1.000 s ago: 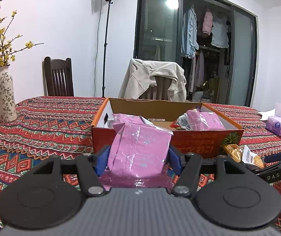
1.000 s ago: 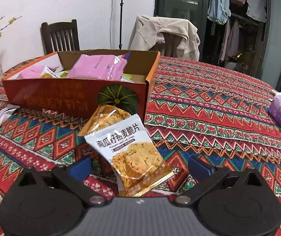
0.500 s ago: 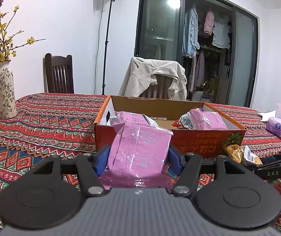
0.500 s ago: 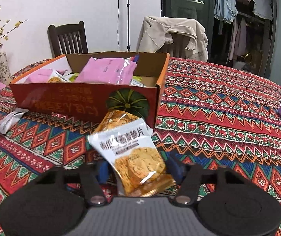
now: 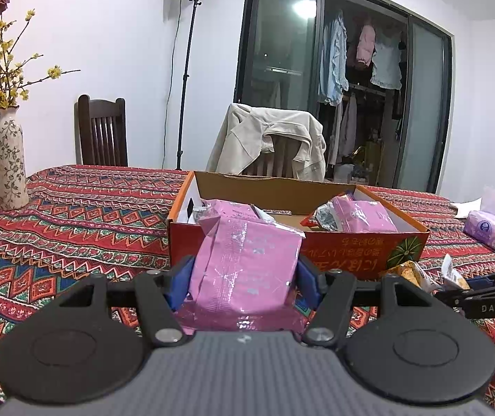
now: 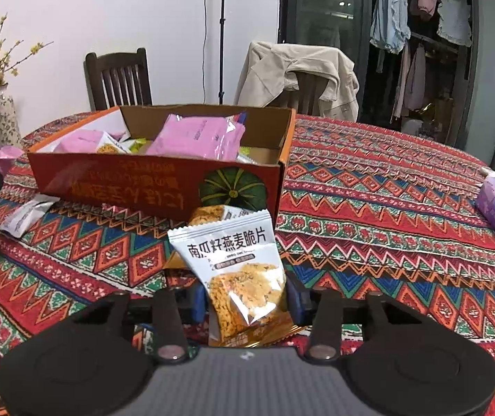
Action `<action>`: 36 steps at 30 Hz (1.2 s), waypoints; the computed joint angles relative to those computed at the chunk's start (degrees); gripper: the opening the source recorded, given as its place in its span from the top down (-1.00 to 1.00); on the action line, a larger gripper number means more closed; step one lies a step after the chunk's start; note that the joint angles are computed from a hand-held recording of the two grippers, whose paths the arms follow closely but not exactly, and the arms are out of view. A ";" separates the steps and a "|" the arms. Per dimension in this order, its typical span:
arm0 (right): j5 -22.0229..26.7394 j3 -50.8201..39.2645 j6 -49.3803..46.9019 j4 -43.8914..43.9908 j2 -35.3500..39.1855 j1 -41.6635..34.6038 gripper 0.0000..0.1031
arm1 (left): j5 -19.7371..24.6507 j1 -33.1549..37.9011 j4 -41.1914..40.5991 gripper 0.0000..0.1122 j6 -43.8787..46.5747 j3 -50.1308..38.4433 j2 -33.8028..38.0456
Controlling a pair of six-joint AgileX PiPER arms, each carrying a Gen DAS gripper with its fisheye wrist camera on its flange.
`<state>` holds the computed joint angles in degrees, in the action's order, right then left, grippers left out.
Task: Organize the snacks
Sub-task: 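Carry the pink and oat cracker packets over the orange box with both tools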
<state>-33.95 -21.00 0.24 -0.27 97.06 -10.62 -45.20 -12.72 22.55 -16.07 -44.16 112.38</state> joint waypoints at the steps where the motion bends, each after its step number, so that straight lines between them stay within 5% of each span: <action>1: -0.63 0.50 0.05 0.09 -0.35 -0.01 0.16 | -0.09 0.17 0.18 -0.12 -0.17 0.01 0.01; 18: -8.98 5.45 1.62 7.06 -5.11 7.42 0.19 | -1.14 0.81 1.86 -0.12 -2.61 -0.44 -0.18; 36: -4.30 -6.53 -1.32 13.31 -5.67 13.15 0.20 | 6.48 -2.44 2.82 -0.12 -6.63 -12.44 0.11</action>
<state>-38.25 -27.54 -1.08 13.04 91.39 2.53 -38.72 -15.15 25.37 -22.71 -56.60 112.49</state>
